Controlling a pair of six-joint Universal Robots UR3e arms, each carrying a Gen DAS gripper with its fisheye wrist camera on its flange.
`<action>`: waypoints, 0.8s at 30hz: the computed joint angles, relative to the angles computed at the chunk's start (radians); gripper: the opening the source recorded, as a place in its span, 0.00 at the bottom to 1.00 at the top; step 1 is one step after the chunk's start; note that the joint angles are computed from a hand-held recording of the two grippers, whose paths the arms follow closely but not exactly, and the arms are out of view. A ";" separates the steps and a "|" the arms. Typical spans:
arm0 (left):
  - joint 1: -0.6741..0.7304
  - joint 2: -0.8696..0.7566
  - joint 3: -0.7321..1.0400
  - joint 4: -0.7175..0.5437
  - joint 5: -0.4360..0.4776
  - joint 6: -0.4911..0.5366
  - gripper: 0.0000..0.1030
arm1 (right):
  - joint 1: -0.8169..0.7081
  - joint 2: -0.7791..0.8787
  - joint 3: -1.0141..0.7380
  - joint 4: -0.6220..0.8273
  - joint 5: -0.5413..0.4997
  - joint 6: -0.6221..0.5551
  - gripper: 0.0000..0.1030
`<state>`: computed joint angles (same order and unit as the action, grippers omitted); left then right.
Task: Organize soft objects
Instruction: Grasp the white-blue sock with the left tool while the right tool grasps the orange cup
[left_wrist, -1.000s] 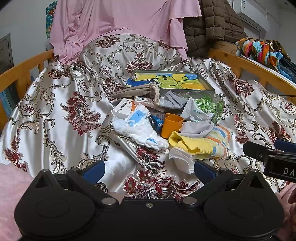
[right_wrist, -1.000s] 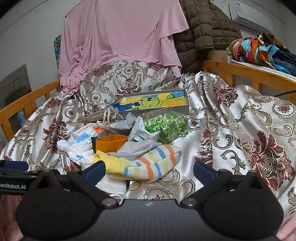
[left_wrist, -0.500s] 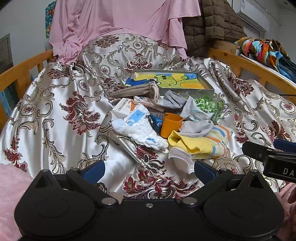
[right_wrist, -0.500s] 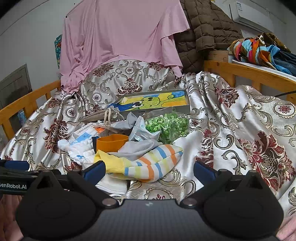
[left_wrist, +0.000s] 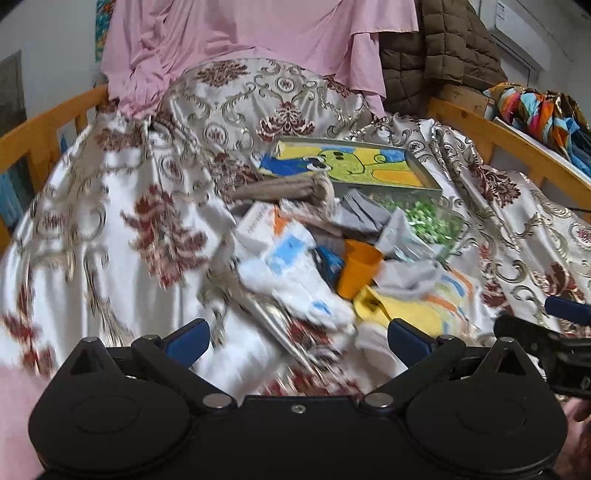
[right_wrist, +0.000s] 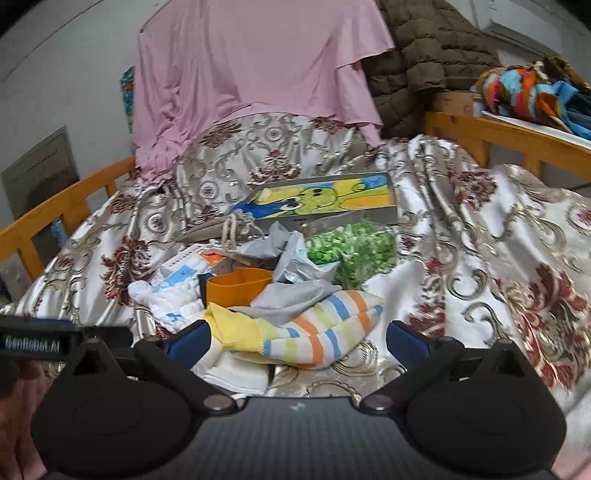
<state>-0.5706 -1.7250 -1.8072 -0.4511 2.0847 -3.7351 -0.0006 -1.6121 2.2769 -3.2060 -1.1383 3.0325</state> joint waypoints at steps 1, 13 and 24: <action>0.021 0.001 0.005 -0.001 -0.019 0.035 0.99 | -0.016 0.011 -0.017 0.018 0.022 -0.033 1.00; 0.317 -0.031 0.016 0.017 -0.359 0.244 0.92 | 0.090 0.342 -0.424 0.175 0.057 -0.167 1.00; 0.444 -0.067 -0.053 0.138 -0.591 0.211 0.58 | 0.172 0.619 -0.733 0.271 0.067 -0.075 0.86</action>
<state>-0.1270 -1.7925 -1.8599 -0.3130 1.4936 -3.5243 0.1717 -0.9935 1.5437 -2.9349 -1.0712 2.9570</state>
